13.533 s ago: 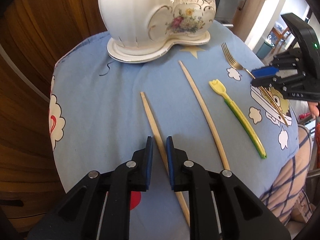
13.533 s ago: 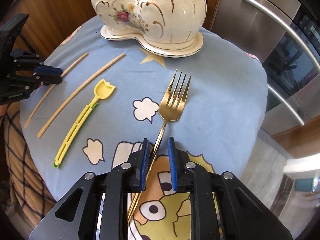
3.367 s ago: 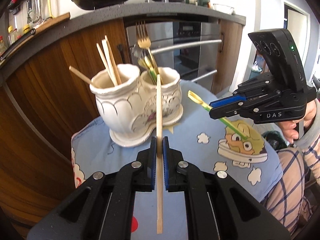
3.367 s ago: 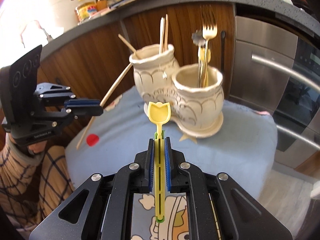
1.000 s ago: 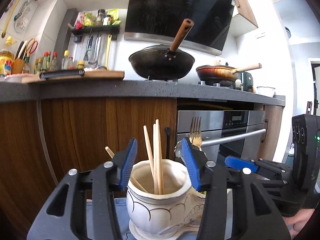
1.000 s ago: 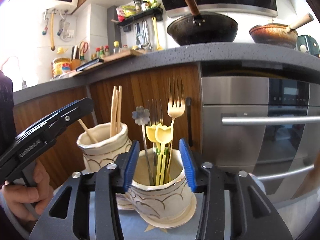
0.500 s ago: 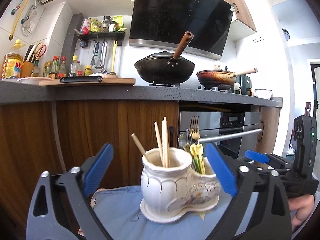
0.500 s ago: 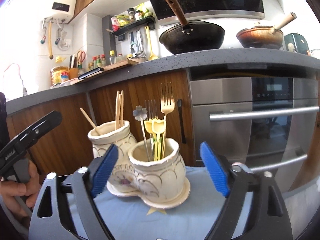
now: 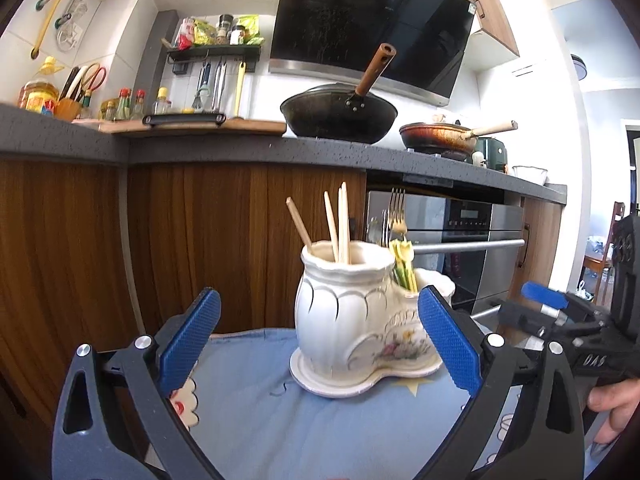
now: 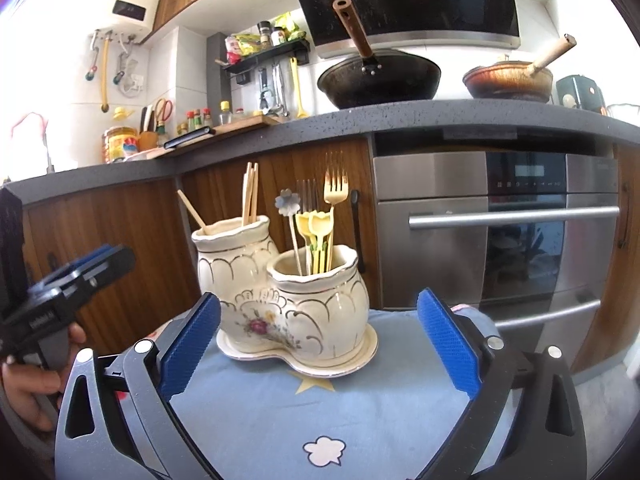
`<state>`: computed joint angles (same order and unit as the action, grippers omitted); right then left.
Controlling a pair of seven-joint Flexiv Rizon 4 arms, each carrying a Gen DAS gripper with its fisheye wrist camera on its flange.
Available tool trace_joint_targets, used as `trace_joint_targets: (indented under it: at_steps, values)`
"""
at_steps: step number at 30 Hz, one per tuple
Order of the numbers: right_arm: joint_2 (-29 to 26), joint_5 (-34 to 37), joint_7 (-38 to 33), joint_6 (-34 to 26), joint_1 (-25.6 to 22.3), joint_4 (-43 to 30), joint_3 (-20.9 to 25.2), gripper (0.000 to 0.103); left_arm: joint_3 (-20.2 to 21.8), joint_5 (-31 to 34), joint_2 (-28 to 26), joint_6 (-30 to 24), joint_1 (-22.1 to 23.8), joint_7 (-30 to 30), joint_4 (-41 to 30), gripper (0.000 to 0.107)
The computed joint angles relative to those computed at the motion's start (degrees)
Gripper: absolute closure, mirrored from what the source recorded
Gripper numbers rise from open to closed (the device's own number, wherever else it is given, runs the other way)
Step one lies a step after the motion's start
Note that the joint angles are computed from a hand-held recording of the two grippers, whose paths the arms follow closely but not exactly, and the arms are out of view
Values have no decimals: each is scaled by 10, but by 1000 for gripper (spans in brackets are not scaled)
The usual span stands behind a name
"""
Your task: Organize utensils
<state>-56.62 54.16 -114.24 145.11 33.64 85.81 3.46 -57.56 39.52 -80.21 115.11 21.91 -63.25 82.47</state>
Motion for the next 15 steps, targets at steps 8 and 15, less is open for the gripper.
trace_joint_targets:
  at_steps: [8,15]
  values:
    - [-2,0,-8,15,5,0,0,5,16,-11,2,4,-7,0,2,9]
    - [-3,3,-29,20,5,-6,5,5,53,-15,25,20,-25,-29,-5,9]
